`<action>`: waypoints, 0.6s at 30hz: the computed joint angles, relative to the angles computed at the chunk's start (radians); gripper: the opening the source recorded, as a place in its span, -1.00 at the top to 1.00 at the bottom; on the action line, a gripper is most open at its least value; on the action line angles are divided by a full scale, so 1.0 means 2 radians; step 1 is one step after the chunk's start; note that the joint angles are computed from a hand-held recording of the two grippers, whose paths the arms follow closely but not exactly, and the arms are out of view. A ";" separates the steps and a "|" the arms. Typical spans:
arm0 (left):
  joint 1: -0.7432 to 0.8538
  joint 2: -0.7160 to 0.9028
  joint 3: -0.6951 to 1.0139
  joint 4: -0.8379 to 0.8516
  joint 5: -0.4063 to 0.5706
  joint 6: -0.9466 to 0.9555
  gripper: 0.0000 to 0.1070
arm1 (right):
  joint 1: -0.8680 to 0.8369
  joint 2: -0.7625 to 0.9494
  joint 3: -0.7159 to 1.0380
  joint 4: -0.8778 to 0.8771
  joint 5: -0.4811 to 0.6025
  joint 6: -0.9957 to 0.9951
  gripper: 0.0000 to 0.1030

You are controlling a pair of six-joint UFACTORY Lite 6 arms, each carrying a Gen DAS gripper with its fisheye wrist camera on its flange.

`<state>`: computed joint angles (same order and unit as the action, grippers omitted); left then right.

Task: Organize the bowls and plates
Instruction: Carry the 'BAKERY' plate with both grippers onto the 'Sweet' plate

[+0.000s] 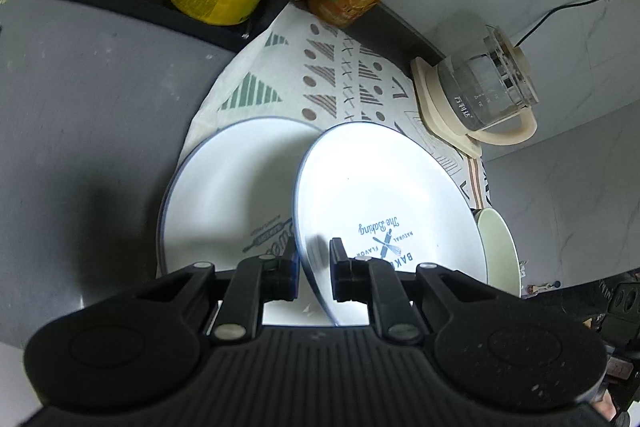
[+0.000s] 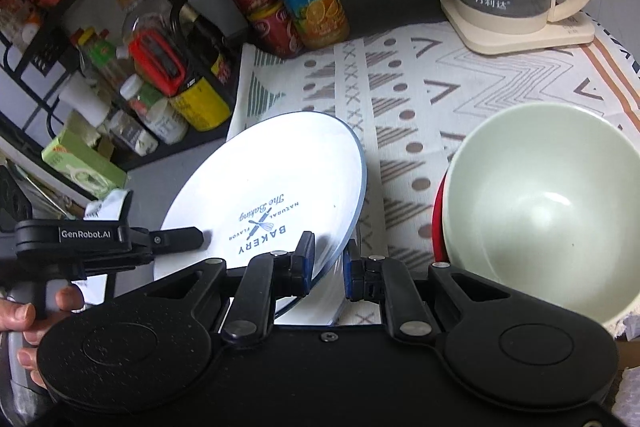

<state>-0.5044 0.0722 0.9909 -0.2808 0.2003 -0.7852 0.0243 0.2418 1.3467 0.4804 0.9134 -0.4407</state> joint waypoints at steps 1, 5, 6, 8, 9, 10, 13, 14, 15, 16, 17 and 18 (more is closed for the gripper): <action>-0.001 -0.003 -0.007 -0.009 -0.004 0.006 0.77 | 0.002 -0.003 -0.004 -0.002 0.000 0.001 0.72; -0.002 -0.010 -0.028 -0.044 -0.014 0.036 0.77 | 0.008 -0.016 -0.022 -0.009 -0.003 0.002 0.72; -0.003 -0.011 -0.031 -0.047 -0.015 0.037 0.77 | 0.010 -0.019 -0.027 -0.011 -0.005 0.002 0.71; -0.003 -0.011 -0.035 -0.049 -0.014 0.039 0.77 | 0.012 -0.023 -0.036 -0.014 -0.007 0.003 0.71; -0.004 -0.012 -0.036 -0.048 -0.014 0.038 0.77 | 0.012 -0.025 -0.040 -0.014 -0.007 0.003 0.71; -0.004 -0.013 -0.040 -0.050 -0.014 0.039 0.77 | 0.013 -0.026 -0.044 -0.014 -0.008 0.002 0.71; -0.005 -0.014 -0.044 -0.041 -0.012 0.029 0.77 | 0.017 -0.028 -0.052 -0.017 -0.010 0.001 0.71; -0.005 -0.015 -0.046 -0.039 -0.012 0.025 0.77 | 0.019 -0.028 -0.054 -0.018 -0.011 0.001 0.71; -0.005 -0.015 -0.048 -0.039 -0.012 0.023 0.77 | 0.020 -0.027 -0.056 -0.018 -0.012 0.000 0.71; -0.005 -0.016 -0.051 -0.041 -0.013 0.023 0.77 | 0.021 -0.029 -0.060 -0.018 -0.014 -0.002 0.71; -0.005 -0.016 -0.053 -0.048 -0.013 0.028 0.77 | 0.023 -0.031 -0.064 -0.019 -0.016 -0.001 0.71; -0.004 -0.015 -0.053 -0.051 -0.013 0.030 0.77 | 0.026 -0.033 -0.067 -0.024 -0.019 0.000 0.71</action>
